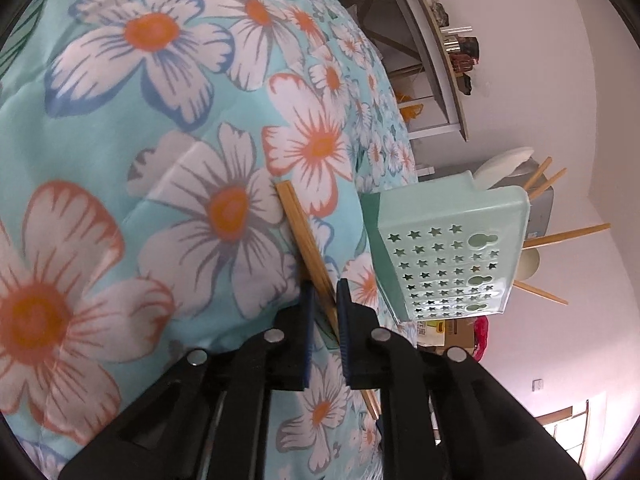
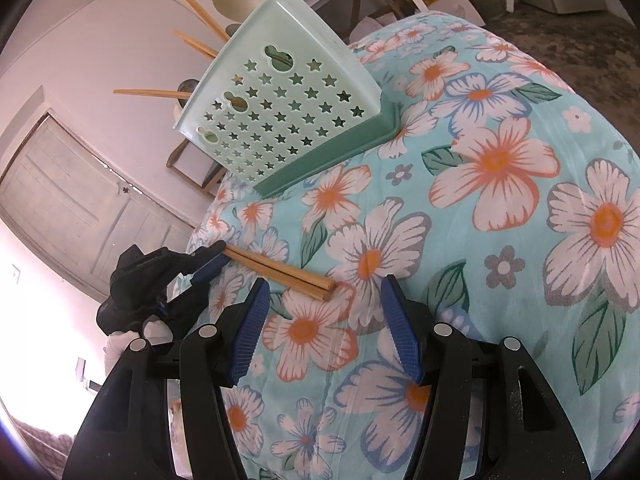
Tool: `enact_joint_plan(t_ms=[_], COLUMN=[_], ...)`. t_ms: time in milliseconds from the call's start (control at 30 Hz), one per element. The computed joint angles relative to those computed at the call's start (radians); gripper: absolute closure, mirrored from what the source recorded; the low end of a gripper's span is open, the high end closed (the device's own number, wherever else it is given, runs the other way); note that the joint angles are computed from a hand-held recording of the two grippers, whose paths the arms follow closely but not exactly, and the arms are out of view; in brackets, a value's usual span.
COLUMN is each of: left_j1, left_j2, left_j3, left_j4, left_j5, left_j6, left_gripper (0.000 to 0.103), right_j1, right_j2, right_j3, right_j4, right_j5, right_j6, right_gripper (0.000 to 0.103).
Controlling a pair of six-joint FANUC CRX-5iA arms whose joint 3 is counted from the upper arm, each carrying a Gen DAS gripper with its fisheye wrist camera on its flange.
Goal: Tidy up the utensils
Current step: 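Close the left gripper on a wooden chopstick on the cover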
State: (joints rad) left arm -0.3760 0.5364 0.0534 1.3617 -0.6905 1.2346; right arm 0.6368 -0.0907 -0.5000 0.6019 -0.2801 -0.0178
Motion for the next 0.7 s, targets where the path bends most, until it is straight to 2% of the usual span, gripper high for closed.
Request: enact_joint_plan(t_ms=[167,567,633,700], left_j1=[-0.005,0.014,0.014,0.012], left_j2=[-0.014,-0.071,-0.063,-0.060], left_j3=[-0.022,-0.083,-0.087,-0.092], left_j4=[0.027,0.007,0.033,0.060], left_j5=[0.011,-0.059,-0.067,-0.072], left_j6=[-0.021,0.013,0.027,0.026], left_gripper=[0.093,0.093,0.083,0.079], right_j1=[-0.002,-0.002,-0.002,-0.002], right_j2=[-0.001,0.002,0.001,0.002], right_j3=[-0.003,-0.002,-0.001,-0.001], right_j4=[0.001,0.008,0.006,0.005], right_j5=[0.007,0.006,0.005,0.005], right_j6=[0.000,-0.005,-0.004,-0.003], right_gripper=[0.047,0.047,0.047,0.047])
